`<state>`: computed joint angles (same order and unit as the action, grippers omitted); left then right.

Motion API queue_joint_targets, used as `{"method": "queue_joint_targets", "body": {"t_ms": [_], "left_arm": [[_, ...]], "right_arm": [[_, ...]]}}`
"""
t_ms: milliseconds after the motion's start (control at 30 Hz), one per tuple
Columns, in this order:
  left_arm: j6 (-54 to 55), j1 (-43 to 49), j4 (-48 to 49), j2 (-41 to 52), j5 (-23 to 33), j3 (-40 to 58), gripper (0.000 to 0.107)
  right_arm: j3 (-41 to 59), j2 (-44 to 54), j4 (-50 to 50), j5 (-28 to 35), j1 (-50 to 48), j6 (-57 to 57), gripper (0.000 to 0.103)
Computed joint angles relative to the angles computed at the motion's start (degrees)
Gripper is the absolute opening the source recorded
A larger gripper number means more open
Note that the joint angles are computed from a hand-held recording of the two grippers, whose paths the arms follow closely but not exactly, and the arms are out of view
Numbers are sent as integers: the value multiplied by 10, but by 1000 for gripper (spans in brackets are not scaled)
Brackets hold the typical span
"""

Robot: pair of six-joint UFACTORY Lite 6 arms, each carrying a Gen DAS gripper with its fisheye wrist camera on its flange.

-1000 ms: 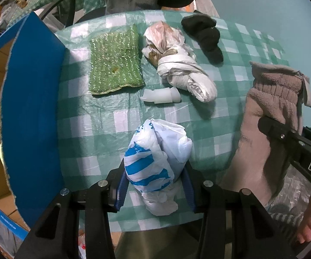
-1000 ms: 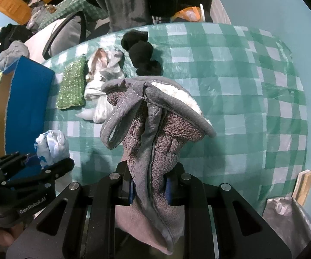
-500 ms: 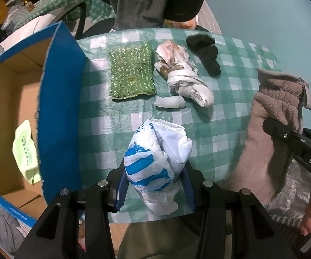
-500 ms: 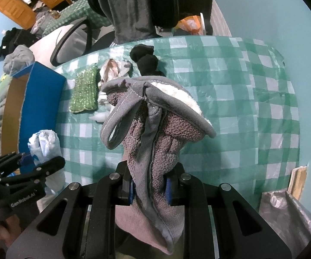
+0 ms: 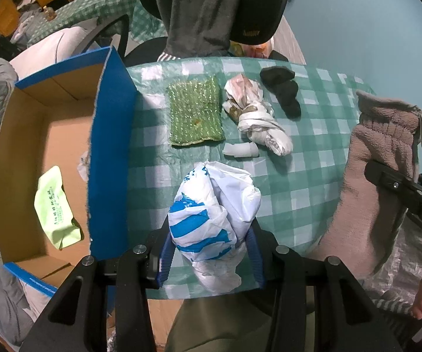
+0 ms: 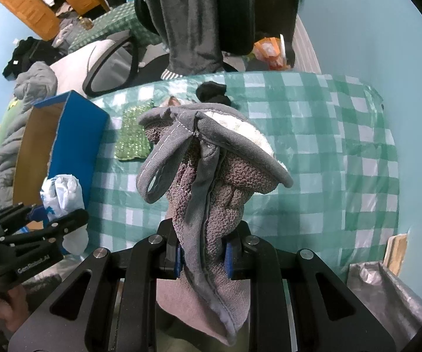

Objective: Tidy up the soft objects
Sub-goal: 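Lift the blue-striped sock and brown mitt and carry both over the cardboard box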

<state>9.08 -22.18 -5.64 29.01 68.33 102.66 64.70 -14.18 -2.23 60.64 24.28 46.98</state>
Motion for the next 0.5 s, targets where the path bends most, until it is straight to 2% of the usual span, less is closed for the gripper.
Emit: {"method": "queue_joint_targets", "body": {"t_ms": [500], "left_arm": [[10, 22, -4, -1, 27, 49, 45]], "right_arm": [[87, 50, -15, 20, 25, 7, 19]]}}
